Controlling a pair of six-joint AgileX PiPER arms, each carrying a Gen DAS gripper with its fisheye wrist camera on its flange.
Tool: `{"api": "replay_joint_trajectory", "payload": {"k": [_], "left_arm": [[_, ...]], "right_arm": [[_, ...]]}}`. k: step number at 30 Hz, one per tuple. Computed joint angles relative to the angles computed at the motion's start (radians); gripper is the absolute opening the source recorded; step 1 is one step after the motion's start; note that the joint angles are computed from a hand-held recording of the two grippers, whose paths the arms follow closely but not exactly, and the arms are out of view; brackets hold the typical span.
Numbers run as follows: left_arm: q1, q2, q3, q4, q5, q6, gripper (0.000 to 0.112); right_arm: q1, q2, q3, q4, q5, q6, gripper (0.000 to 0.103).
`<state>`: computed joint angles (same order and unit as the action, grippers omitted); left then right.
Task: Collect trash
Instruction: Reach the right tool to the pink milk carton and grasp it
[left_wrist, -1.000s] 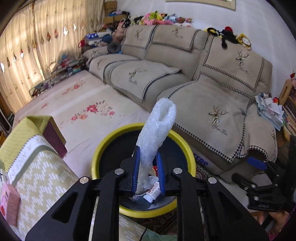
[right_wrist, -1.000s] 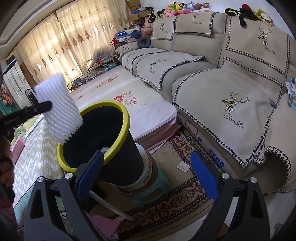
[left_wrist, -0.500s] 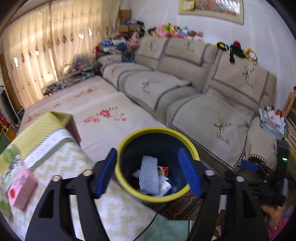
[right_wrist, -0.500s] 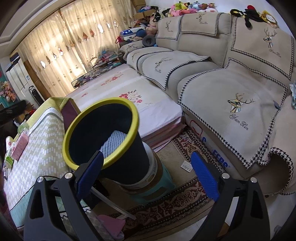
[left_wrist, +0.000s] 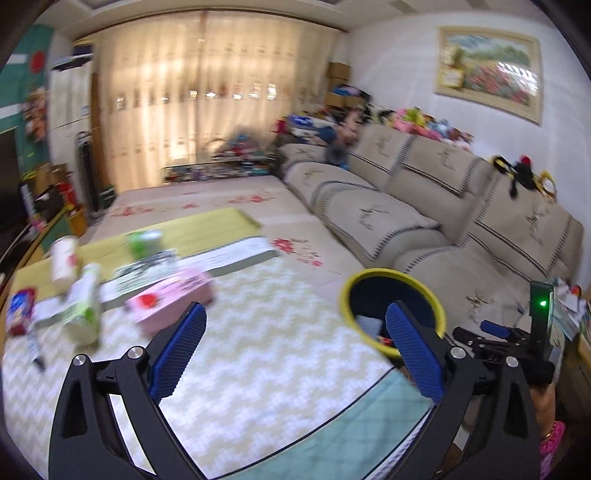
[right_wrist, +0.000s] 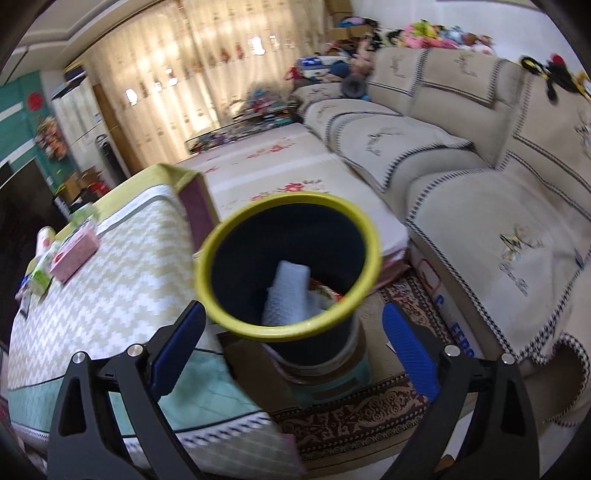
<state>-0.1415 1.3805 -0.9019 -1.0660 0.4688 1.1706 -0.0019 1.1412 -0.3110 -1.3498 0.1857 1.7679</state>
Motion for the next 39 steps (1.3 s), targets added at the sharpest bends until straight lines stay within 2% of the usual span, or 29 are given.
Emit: {"api": "replay_joint_trajectory", "payload": {"k": [3,8,11,15,22,27,30,39], "left_arm": [[0.135,-0.039,0.054,-0.064,0.052,0.088,0.098],[0.385,-0.059,0.106,-0.138,0.146,0.212,0.098],[0.517,-0.03,0.108,-0.167,0.202,0.269,0.098],[0.63,0.009,0.111,-0.198,0.233,0.323,0.098],[0.71,0.079,0.088,-0.243,0.23,0.38,0.098],[0.76,0.133,0.055,-0.246,0.233,0.375,0.098],[0.789,0.178,0.03,-0.232,0.242,0.364,0.098],[0.823,0.254,-0.011,-0.23,0.274,0.365,0.098]], "right_arm": [[0.164,0.047,-0.059,0.034,0.095,0.022,0.092],[0.358,0.165,-0.187,0.065,0.165,0.017,0.092],[0.431,0.258,-0.29,0.103,0.159,-0.05,0.092],[0.502,0.384,-0.451,0.195,0.135,-0.191,0.092],[0.577,0.598,-0.757,0.498,0.134,-0.565,0.092],[0.625,0.78,-1.003,0.656,0.2,-0.75,0.092],[0.636,0.888,-1.165,0.741,0.268,-0.844,0.092],[0.654,1.167,-1.638,0.794,0.574,-0.949,0.092]]}}
